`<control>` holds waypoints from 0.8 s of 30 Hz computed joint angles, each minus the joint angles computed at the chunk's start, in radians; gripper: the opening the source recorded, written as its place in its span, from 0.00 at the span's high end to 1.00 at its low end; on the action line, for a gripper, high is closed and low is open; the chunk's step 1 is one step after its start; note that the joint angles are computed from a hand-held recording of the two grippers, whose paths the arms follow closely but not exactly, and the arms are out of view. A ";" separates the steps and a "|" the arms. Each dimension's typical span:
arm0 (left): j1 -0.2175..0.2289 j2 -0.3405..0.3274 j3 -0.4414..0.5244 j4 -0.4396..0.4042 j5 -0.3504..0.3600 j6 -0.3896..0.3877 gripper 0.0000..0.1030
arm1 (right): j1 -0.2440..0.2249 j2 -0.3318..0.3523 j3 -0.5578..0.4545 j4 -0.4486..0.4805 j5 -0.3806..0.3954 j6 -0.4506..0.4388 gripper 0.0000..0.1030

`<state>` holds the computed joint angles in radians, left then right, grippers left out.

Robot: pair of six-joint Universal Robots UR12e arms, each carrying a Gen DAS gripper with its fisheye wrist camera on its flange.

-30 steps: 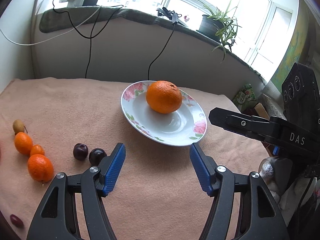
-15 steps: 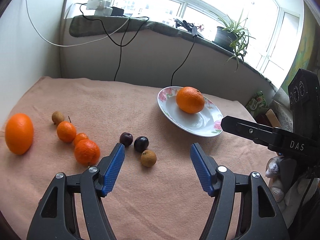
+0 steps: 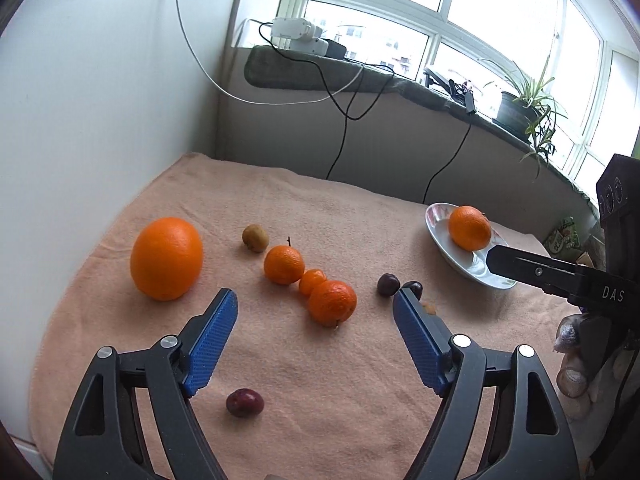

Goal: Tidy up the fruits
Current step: 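Withdraw the right tool and move it toward the second large orange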

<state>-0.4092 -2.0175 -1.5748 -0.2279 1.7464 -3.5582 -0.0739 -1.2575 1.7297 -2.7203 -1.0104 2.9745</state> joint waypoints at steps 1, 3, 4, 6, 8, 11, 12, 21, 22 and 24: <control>0.002 0.004 -0.006 -0.004 0.013 -0.004 0.21 | 0.006 0.003 -0.005 0.006 0.002 -0.006 0.08; 0.007 0.011 -0.015 -0.012 0.037 -0.012 0.21 | 0.018 0.008 -0.017 0.019 0.006 -0.016 0.08; 0.009 0.015 -0.020 -0.017 0.051 -0.016 0.21 | 0.023 0.011 -0.022 0.026 0.007 -0.020 0.08; 0.014 0.021 -0.031 -0.019 0.070 -0.023 0.21 | 0.035 0.017 -0.034 0.041 0.010 -0.031 0.08; 0.019 0.026 -0.041 -0.021 0.084 -0.029 0.21 | 0.048 0.024 -0.046 0.057 0.007 -0.041 0.08; 0.028 0.031 -0.053 -0.030 0.097 -0.035 0.21 | 0.066 0.036 -0.065 0.079 0.004 -0.056 0.08; 0.031 0.032 -0.055 -0.033 0.099 -0.036 0.21 | 0.071 0.037 -0.069 0.085 0.005 -0.060 0.08; 0.060 0.035 -0.069 -0.055 0.085 -0.050 0.21 | 0.111 0.079 -0.131 0.161 0.020 -0.074 0.08; 0.063 0.036 -0.072 -0.054 0.083 -0.051 0.21 | 0.115 0.084 -0.139 0.170 0.023 -0.075 0.08; 0.068 0.038 -0.075 -0.054 0.081 -0.051 0.21 | 0.123 0.093 -0.153 0.183 0.023 -0.076 0.08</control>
